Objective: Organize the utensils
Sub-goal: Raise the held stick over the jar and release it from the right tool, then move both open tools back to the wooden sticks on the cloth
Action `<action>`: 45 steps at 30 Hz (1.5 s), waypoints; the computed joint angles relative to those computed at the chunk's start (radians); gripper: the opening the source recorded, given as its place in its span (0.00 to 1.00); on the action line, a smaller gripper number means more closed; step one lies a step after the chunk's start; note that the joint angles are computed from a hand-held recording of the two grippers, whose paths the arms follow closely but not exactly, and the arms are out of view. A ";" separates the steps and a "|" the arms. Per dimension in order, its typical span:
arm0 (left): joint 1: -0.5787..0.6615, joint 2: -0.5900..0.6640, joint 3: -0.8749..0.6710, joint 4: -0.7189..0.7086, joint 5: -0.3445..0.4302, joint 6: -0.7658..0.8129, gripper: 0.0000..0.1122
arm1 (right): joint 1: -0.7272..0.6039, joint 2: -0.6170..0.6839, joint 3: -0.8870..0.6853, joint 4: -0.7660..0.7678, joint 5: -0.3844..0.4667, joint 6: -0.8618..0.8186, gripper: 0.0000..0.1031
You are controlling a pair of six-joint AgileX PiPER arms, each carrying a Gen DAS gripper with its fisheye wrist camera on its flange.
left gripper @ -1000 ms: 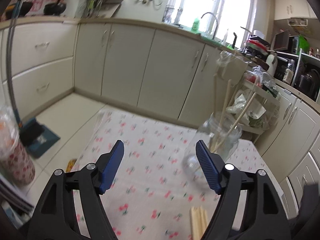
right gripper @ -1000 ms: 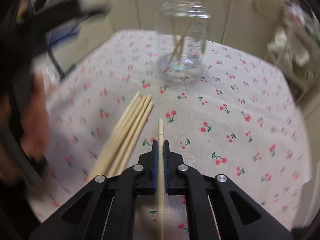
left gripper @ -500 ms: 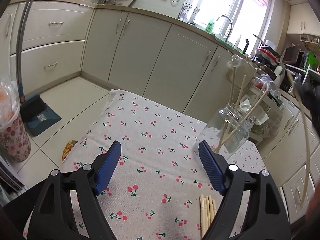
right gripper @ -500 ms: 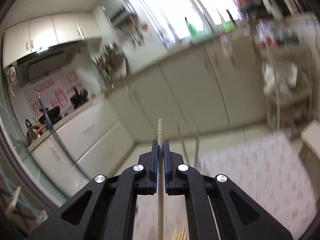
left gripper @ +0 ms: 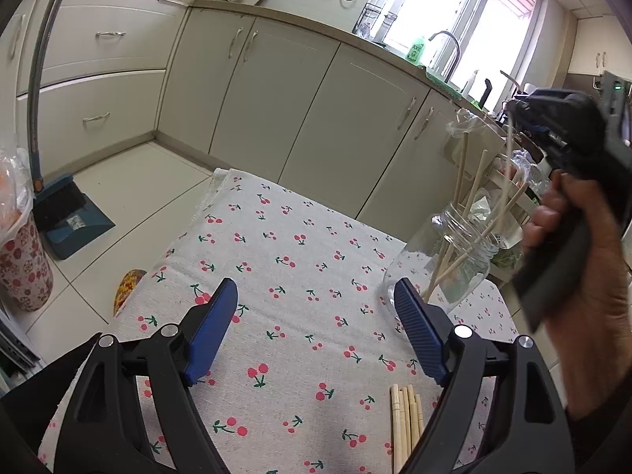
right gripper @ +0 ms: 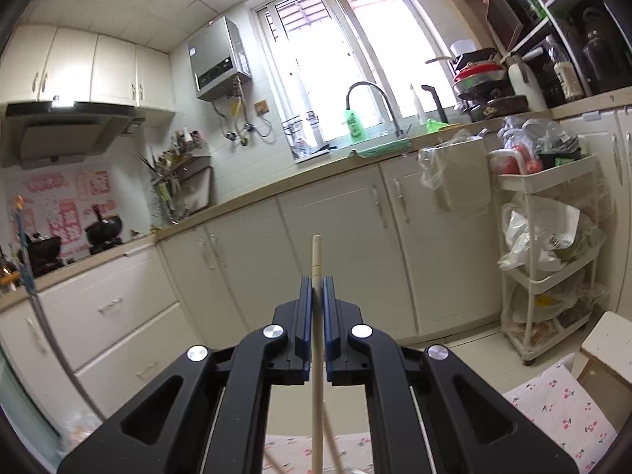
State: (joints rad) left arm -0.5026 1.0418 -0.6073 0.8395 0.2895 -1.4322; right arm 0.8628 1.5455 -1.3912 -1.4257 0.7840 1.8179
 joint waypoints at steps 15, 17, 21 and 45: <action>0.004 0.019 -0.006 -0.017 -0.008 0.010 0.72 | 0.095 -0.021 0.118 -0.037 0.065 0.010 0.06; 0.002 0.021 -0.006 -0.002 -0.006 -0.008 0.73 | 0.123 -0.036 0.140 -0.025 0.084 -0.019 0.06; -0.009 0.020 -0.006 0.031 0.005 -0.041 0.73 | 0.161 -0.058 0.170 0.020 0.111 -0.087 0.06; -0.080 -0.050 -0.045 -0.271 0.165 0.280 0.75 | 0.536 -0.193 0.384 0.726 0.253 -0.225 0.13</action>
